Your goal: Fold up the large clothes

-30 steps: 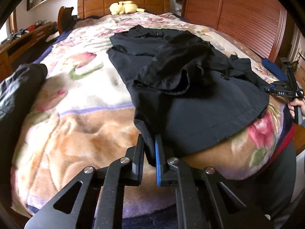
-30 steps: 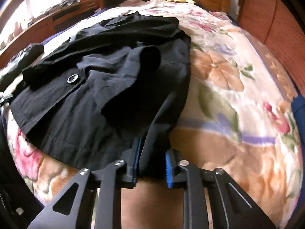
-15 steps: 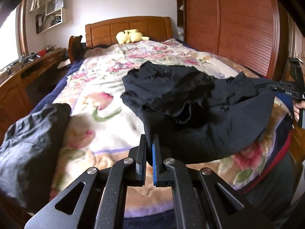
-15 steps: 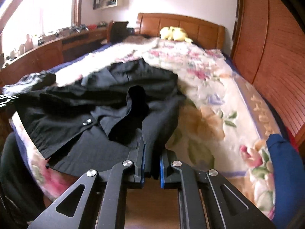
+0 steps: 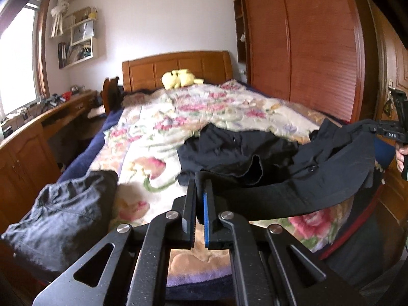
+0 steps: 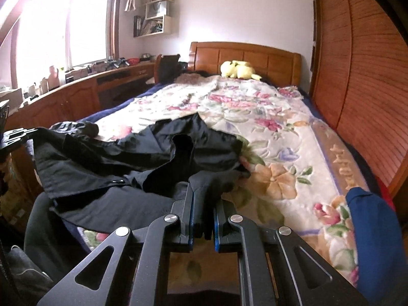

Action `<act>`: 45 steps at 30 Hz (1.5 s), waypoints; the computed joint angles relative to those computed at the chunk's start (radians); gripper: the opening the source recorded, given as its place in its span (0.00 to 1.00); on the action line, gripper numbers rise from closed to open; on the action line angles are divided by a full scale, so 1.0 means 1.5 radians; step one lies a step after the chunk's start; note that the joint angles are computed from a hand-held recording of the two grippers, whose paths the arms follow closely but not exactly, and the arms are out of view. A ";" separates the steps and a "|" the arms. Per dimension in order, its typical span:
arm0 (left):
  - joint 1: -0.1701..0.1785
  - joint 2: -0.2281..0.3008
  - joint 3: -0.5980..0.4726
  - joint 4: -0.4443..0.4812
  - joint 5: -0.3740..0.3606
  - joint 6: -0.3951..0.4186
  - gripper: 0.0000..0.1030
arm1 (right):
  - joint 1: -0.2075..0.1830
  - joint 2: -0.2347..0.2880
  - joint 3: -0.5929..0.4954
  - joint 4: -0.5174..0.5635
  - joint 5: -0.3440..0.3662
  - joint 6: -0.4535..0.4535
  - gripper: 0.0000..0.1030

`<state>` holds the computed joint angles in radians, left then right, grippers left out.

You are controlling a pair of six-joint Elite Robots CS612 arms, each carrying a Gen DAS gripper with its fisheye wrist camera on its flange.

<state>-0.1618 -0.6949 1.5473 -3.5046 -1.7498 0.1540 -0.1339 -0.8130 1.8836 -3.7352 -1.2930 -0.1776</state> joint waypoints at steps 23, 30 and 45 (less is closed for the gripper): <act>0.006 0.075 -0.107 0.082 0.015 -0.037 0.05 | -0.009 0.083 -0.113 0.060 0.034 -0.006 0.10; -0.002 0.136 -0.250 0.178 0.054 -0.038 0.05 | 0.006 0.158 -0.290 0.174 -0.016 -0.022 0.10; -0.020 0.293 -0.607 0.387 0.140 0.007 0.05 | 0.034 0.289 -0.601 0.359 -0.103 -0.048 0.10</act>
